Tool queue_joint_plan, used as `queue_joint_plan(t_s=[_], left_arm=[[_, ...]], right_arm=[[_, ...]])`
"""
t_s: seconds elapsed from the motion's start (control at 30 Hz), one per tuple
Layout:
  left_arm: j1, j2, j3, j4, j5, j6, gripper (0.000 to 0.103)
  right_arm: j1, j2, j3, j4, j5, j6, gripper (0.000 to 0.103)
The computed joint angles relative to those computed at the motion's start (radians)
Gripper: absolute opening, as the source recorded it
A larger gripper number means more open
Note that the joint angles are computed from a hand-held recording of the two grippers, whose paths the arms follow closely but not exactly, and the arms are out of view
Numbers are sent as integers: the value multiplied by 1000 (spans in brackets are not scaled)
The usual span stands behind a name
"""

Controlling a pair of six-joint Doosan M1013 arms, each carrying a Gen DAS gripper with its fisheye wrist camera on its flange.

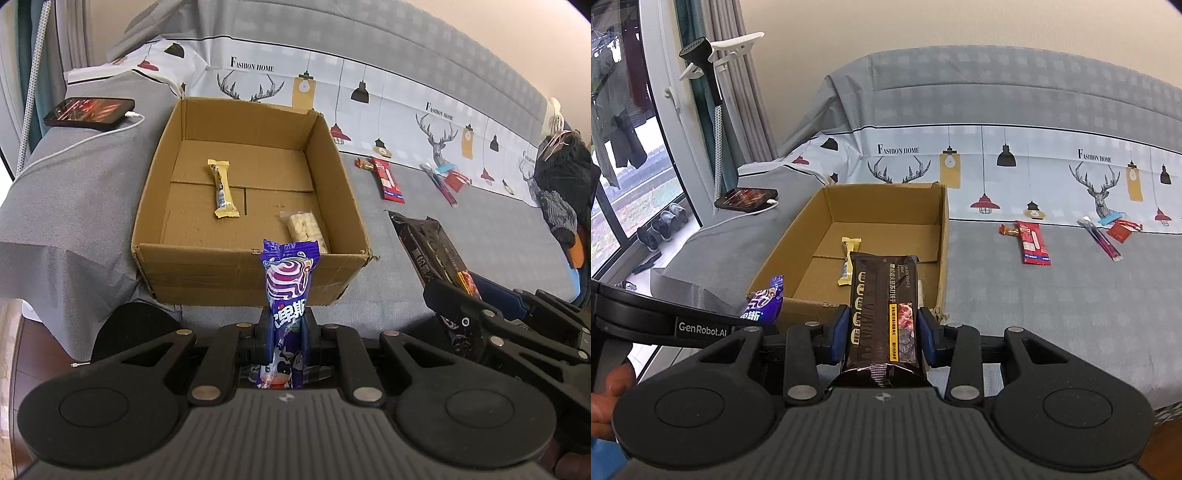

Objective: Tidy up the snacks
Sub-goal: 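Carry the purple candy bar and chocolate bar over the box with both tools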

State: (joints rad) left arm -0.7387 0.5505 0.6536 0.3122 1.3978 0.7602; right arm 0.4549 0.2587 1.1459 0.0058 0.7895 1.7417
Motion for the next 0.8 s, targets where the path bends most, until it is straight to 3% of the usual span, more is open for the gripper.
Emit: queue_joint_plan(t_s=[0.8], left_arm=[[7,3,3,-17,0,-8,15]], right_arm=[[3,11,-10,1,19,4,41]])
